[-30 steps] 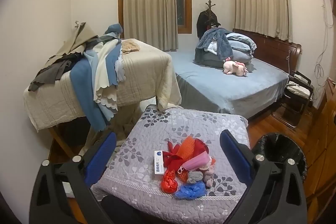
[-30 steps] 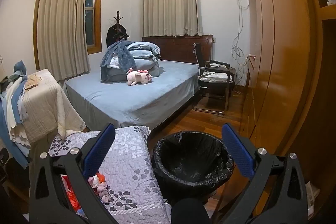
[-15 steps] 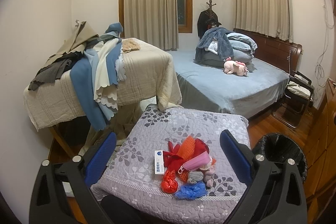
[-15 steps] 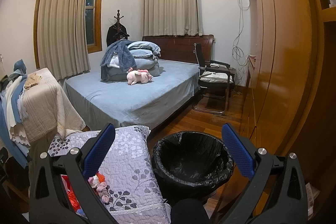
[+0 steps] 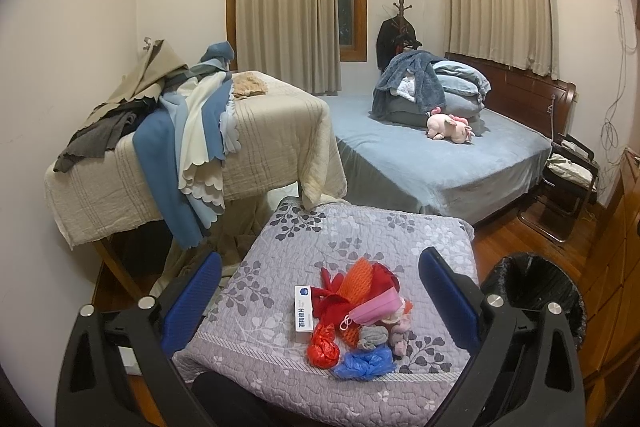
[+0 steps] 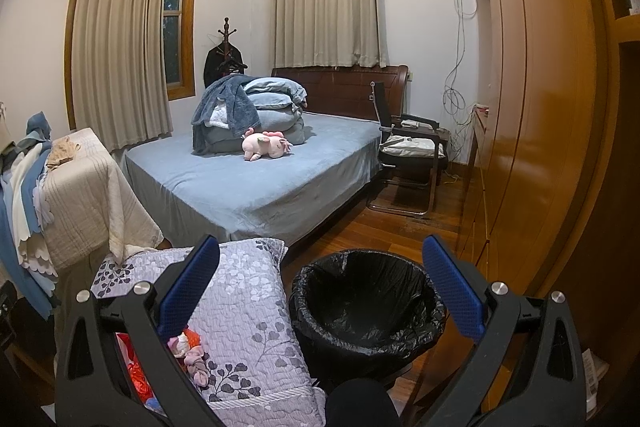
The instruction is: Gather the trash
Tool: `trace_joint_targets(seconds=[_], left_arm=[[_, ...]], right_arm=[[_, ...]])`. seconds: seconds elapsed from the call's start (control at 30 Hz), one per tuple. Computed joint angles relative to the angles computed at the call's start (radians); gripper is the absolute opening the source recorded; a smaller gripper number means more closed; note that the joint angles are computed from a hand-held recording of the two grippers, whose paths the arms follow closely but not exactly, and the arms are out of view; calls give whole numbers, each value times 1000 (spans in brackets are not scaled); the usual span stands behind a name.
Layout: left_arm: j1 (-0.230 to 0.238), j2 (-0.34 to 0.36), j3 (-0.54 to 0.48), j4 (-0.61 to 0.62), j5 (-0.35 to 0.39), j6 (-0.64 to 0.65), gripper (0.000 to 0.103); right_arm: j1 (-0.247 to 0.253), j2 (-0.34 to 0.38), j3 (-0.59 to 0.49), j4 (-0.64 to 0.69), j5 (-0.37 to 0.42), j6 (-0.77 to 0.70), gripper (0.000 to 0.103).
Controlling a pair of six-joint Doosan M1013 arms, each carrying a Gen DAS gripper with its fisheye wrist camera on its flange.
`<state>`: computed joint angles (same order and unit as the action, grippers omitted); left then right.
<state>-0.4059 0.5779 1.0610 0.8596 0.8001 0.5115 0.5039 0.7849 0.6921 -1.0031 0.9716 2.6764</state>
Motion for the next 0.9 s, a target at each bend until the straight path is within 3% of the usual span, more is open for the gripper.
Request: trace_joint_targets(seconds=[0.9], left_arm=[[4,1,6,8,-4,-7,97]], right_arm=[[1,-1,6,-2,-11,-2,98]])
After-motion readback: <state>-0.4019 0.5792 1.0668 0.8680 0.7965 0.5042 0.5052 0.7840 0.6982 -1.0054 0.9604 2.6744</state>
